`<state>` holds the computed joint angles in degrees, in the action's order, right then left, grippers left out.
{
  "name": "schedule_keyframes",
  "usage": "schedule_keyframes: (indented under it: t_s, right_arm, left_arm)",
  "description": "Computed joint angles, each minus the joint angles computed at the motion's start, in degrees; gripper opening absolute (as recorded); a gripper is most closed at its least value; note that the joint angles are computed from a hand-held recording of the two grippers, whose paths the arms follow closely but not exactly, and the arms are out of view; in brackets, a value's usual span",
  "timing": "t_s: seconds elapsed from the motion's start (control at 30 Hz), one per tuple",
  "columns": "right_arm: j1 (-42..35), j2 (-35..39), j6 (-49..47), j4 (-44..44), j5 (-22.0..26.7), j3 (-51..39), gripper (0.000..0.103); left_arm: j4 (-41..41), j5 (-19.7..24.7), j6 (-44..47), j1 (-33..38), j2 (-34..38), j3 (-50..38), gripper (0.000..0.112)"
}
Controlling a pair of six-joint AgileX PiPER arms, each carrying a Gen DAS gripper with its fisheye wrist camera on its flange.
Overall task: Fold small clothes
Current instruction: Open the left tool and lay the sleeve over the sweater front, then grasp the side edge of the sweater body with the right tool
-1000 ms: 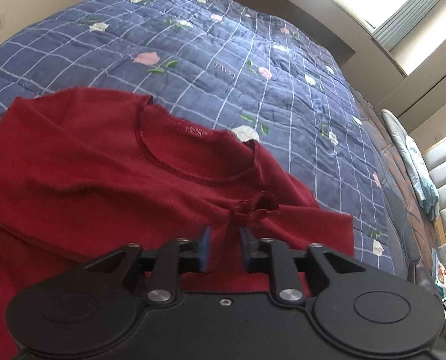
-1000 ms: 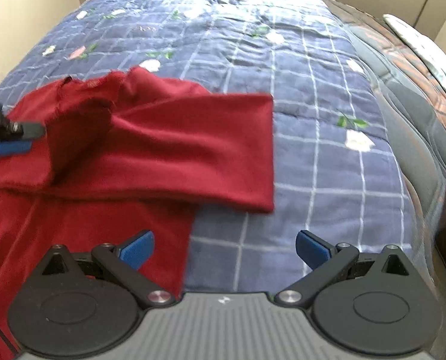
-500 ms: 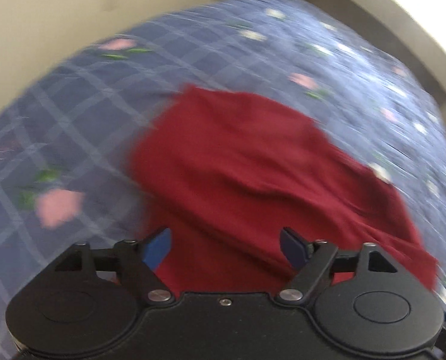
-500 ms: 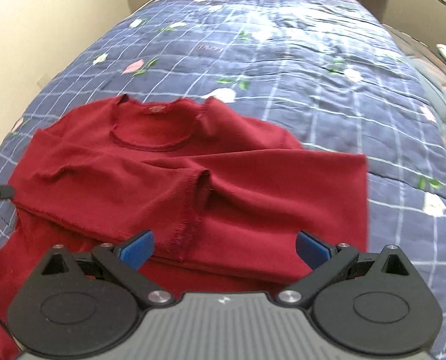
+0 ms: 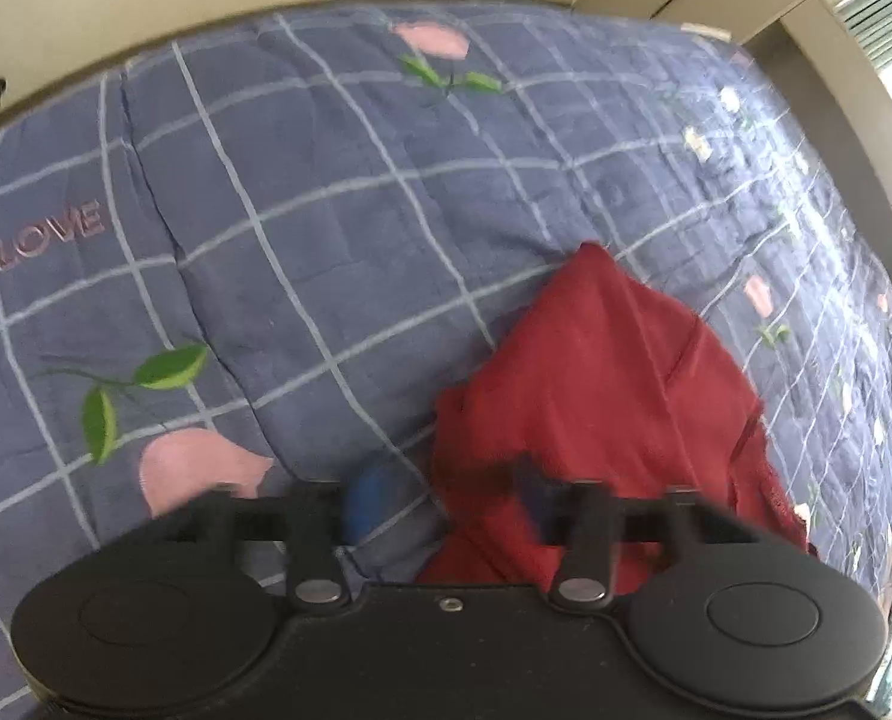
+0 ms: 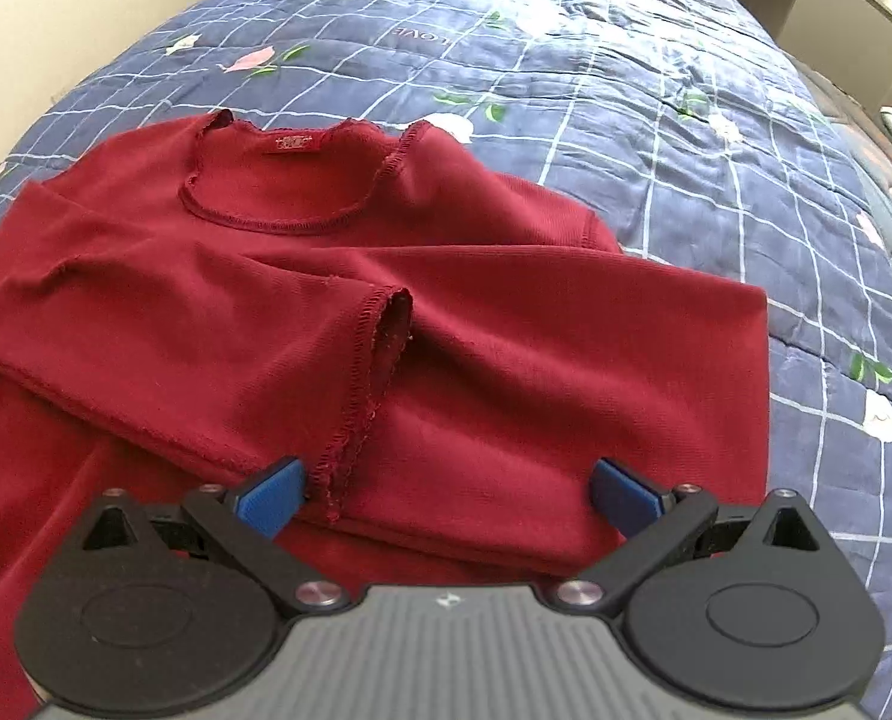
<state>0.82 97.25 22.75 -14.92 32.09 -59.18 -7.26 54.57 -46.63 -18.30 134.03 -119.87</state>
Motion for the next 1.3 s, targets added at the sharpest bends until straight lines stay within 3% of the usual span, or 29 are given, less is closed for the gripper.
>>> schedule_keyframes:
  t_s: [0.07, 0.17, 0.27, 0.4, 0.6, 0.67, 0.83, 0.9, 1.1, 1.3]
  right_arm:
    - [0.42, -0.17, 1.81, -0.99, 0.68, -0.1, 0.103]
    - [1.44, -1.17, 4.68, -2.82, 1.72, 0.52, 0.103]
    - [3.69, -3.01, 8.47, -6.55, 3.74, 1.65, 0.103]
    - [5.81, -7.36, 12.85, -8.23, 5.16, 5.43, 0.103]
    - [7.91, -14.9, 14.89, -6.34, 7.27, 12.09, 0.103]
    - [7.4, -17.81, 13.31, -3.3, 7.92, 14.21, 0.103]
    - [3.93, -24.92, 4.53, 7.91, 8.91, 19.08, 0.103]
    - [1.56, -26.99, -0.45, 13.6, 10.25, 20.52, 0.103]
    - [-6.25, -29.59, -14.79, 29.08, 16.45, 23.59, 0.103]
    - [-10.24, -32.62, -13.73, 33.24, 19.98, 26.1, 0.103]
  left_arm:
    - [0.09, -0.44, 0.93, -0.53, 0.66, -0.67, 0.016]
    - [3.71, 3.15, 2.02, -1.5, 3.05, -5.52, 0.01]
    - [5.05, 3.9, 2.5, -1.62, 3.66, -6.93, 0.008]
    - [4.2, 1.01, 3.61, -0.73, 0.8, -2.67, 0.008]
    - [4.82, -2.17, 3.98, 0.22, -4.55, 5.1, 0.035]
    - [4.65, -3.21, 3.84, 0.34, -6.53, 8.17, 0.055]
    - [7.11, -4.4, 4.87, -1.3, -12.84, 17.87, 0.087]
    - [7.96, -3.6, 4.38, -2.19, -15.1, 21.68, 0.094]
    - [6.65, -1.67, 2.28, -3.78, -21.54, 33.42, 0.097]
    - [3.97, 0.4, 7.71, -4.45, -25.42, 40.31, 0.098]
